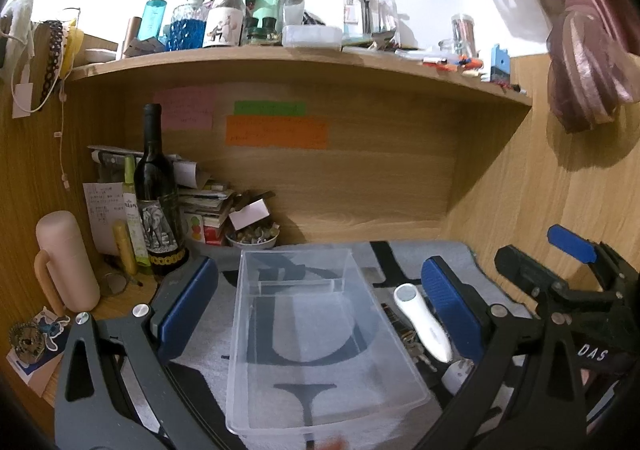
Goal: Organize rigid objects
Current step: 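Clamp the clear box wall with the left tool while the right tool reaches the silver cylinder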
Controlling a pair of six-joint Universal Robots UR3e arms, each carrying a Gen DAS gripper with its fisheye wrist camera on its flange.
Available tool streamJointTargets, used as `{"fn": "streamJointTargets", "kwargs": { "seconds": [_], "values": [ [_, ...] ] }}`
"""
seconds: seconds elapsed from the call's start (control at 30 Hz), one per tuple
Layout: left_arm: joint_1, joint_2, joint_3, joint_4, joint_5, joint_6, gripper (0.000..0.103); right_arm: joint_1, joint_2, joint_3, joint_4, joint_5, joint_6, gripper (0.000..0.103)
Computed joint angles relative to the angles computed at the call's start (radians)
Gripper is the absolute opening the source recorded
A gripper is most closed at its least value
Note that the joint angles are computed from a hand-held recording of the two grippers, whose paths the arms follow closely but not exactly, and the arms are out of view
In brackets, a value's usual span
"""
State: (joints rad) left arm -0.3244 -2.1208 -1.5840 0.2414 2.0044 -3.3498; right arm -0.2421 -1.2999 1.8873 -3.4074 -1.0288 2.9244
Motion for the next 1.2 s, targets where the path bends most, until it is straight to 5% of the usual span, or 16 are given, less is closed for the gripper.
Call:
{"fn": "streamJointTargets", "kwargs": {
  "seconds": [0.17, 0.3, 0.4, 0.7, 0.9, 1.2],
  "values": [
    [0.079, 0.011, -0.044, 0.019, -0.084, 0.006, 0.103, 0.013, 0.055, -0.063, 0.033, -0.025, 0.000, 0.103],
    [0.172, 0.026, -0.047, -0.087, -0.186, -0.014, 0.102, 0.001, 0.099, -0.112, 0.076, -0.034, 0.001, 0.103],
    [0.225, 0.022, -0.008, -0.222, -0.236, -0.010, 0.078, -0.007, 0.129, -0.173, 0.159, -0.049, -0.004, 0.103],
    [0.346, -0.018, 0.086, -0.483, -0.406, 0.012, 0.046, -0.009, 0.243, -0.396, 0.450, -0.146, -0.038, 0.102],
    [0.399, -0.044, 0.148, -0.621, -0.509, 0.030, 0.030, 0.008, 0.341, -0.556, 0.614, -0.221, -0.068, 0.088],
    [0.417, -0.055, 0.145, -0.623, -0.589, 0.081, 0.014, 0.037, 0.520, -0.871, 0.872, -0.321, -0.067, 0.063]
  ]
}}
